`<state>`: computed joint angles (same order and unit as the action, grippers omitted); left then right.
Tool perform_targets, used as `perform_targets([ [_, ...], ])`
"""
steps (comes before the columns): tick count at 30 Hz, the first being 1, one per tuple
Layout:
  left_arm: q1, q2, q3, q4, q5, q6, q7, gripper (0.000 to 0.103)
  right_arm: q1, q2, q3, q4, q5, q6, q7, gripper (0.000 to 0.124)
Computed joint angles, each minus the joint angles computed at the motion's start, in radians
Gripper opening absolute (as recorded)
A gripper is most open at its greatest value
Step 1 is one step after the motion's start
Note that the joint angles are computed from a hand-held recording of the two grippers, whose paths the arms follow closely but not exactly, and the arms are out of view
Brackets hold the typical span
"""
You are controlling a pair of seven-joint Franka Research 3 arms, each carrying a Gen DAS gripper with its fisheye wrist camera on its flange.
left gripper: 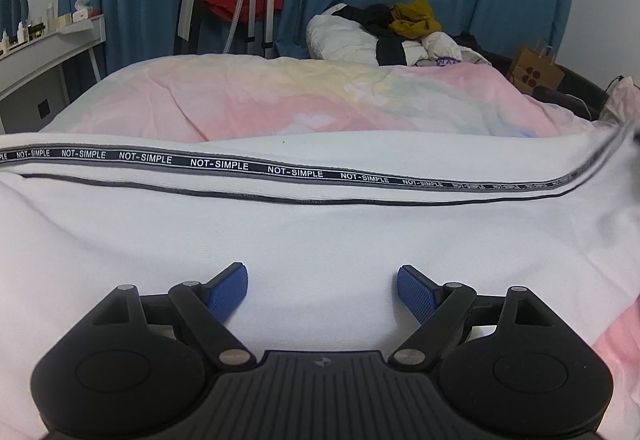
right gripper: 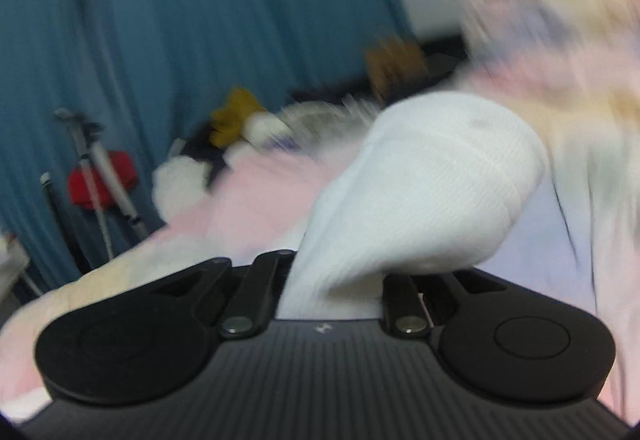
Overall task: Fold clothes
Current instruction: 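Open the left gripper and smooth the folded sweatpants while the right gripper holds the cuff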
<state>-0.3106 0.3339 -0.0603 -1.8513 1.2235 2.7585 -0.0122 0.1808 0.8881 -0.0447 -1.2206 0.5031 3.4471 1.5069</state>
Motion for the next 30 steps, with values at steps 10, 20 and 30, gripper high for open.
perform_targets([
  [10, 0.047, -0.201, 0.005, -0.116, 0.220, -0.076, -0.435, 0.083, 0.077, -0.198, 0.157, -0.369, -0.453, 0.217, -0.208, 0.015],
  [20, 0.164, -0.281, -0.068, -0.174, 0.222, -0.049, -0.547, 0.083, 0.174, -0.204, 0.137, -0.455, -0.359, -0.012, -0.446, 0.015],
  [30, 0.179, -0.335, -0.100, -0.228, 0.276, -0.082, -0.673, 0.083, -0.024, -0.176, 0.397, -0.462, -0.511, 0.118, -0.391, 0.015],
])
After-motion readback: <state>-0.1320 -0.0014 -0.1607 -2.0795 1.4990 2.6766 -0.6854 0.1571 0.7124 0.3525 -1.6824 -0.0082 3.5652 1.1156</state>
